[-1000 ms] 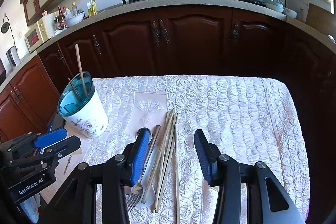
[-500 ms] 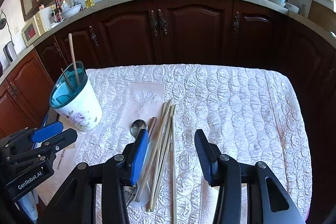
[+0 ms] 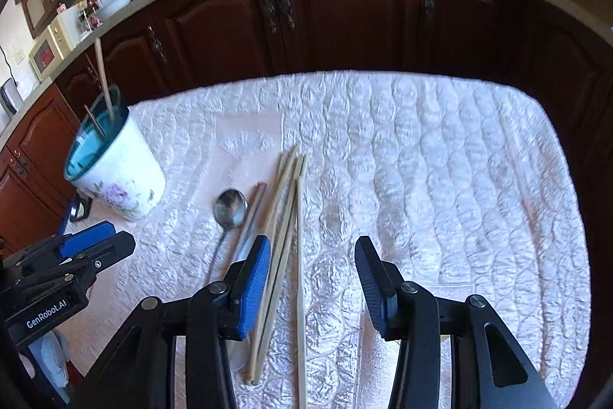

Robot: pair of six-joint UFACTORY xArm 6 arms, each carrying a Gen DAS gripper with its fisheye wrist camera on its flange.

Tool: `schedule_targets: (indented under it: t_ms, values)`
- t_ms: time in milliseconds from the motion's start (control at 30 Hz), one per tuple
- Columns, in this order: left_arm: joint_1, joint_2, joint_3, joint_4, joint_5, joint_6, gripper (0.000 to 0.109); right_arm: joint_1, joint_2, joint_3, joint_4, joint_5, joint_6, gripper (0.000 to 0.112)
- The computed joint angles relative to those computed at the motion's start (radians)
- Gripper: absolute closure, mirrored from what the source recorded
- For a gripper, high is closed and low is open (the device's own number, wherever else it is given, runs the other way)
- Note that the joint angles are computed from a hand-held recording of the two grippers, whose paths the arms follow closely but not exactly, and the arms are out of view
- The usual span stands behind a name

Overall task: Organize utensils
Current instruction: 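Move the left gripper to the silver spoon while the right gripper grasps another chopstick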

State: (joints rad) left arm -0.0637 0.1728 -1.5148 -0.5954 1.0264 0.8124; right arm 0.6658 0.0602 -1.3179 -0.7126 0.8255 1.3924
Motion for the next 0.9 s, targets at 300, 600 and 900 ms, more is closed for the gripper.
schedule_targets:
  t_ms: [300,600,900]
  values:
    - [-0.044,0.098,-0.070,0.042,0.037,-0.042,0.070,-0.101,0.060,0.018,0.197,-0.193,-0.155,0.083]
    - [-0.078,0.217,-0.193,0.082,0.034,-0.118,0.071,-0.169,0.145,-0.027,0.378,-0.276,-0.330,0.087]
    - [-0.128,0.293,-0.273,0.105,-0.011,-0.132,0.071,-0.202,0.115,0.034,0.424,-0.323,-0.365,0.107]
